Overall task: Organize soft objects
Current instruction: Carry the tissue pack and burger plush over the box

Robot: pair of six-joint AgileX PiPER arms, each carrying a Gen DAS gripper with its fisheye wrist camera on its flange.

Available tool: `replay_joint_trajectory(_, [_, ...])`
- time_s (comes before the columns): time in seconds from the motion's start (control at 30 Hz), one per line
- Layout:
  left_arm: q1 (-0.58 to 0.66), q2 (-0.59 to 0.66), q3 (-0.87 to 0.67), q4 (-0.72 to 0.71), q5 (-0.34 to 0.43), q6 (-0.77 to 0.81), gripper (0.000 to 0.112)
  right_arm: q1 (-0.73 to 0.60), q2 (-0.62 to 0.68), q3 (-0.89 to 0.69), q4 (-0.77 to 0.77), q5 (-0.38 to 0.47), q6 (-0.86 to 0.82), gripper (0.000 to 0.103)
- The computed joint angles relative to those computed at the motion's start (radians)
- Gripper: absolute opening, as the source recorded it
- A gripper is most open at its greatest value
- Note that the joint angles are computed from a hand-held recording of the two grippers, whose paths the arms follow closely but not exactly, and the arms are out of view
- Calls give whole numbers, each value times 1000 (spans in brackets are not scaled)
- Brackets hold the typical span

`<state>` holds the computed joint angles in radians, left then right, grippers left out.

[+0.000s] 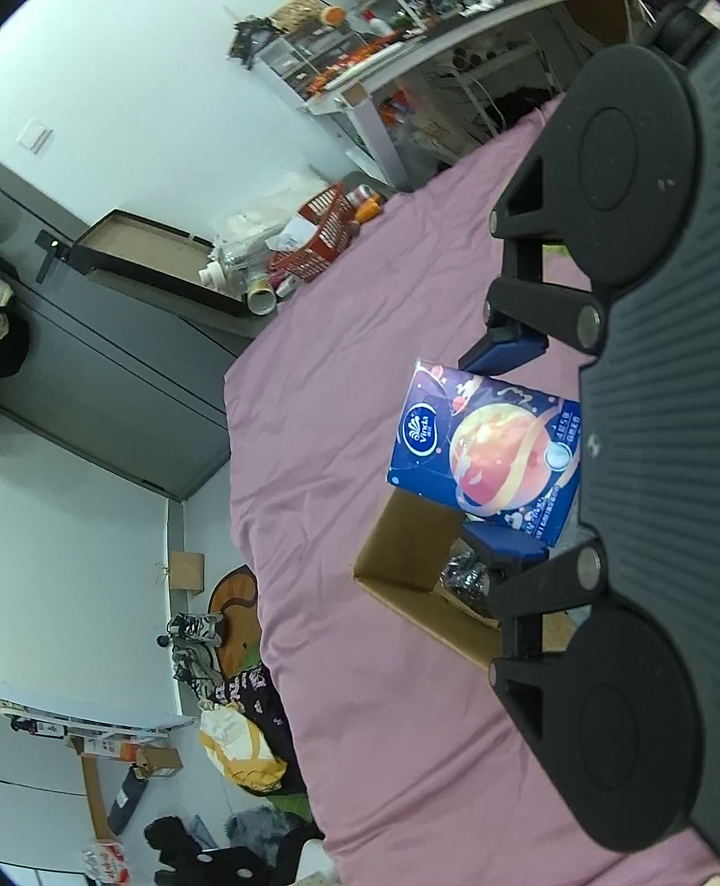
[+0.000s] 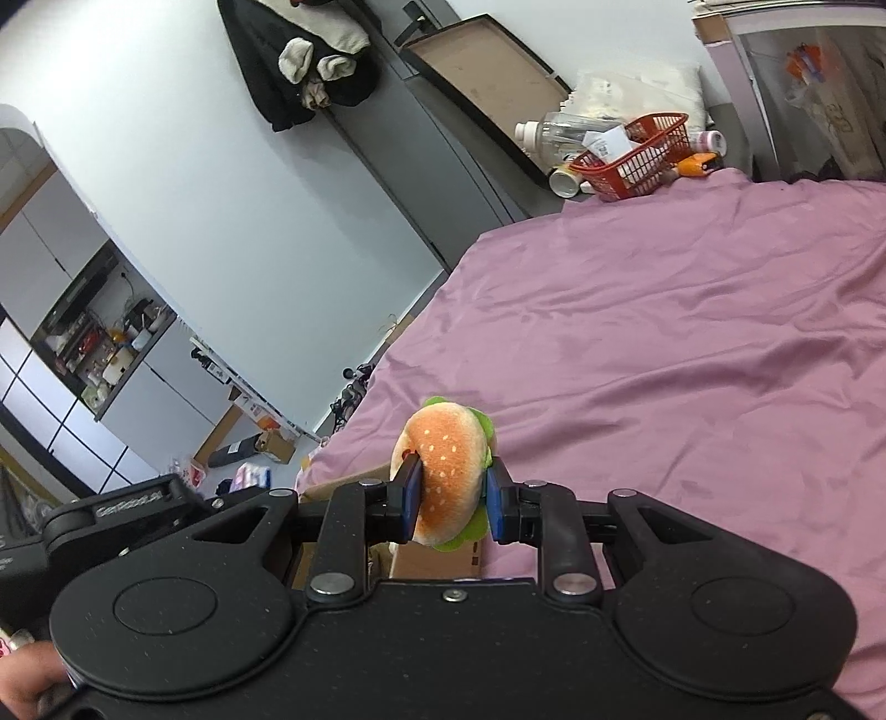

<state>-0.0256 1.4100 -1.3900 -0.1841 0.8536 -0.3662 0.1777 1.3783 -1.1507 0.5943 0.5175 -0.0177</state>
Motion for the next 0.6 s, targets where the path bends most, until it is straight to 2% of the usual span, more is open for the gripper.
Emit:
replay_joint_trajectory(0.13, [19,26,14,-36,-49,32,56,31,8,-16,-78,-7,67,24])
replay_joint_trajectory(0.3, [61,61,47,-166,-91,134,57,81,32,-62,-211,12,187,24])
replay_joint_trajectory(0.4, [88,79,65,-255,-98,213,57,117,58,-106,-281,31,253,24])
replay_joint_trajectory(0.6, [124,109,82,-329,-86,297,59,194,119,-188,-380,64,369,24])
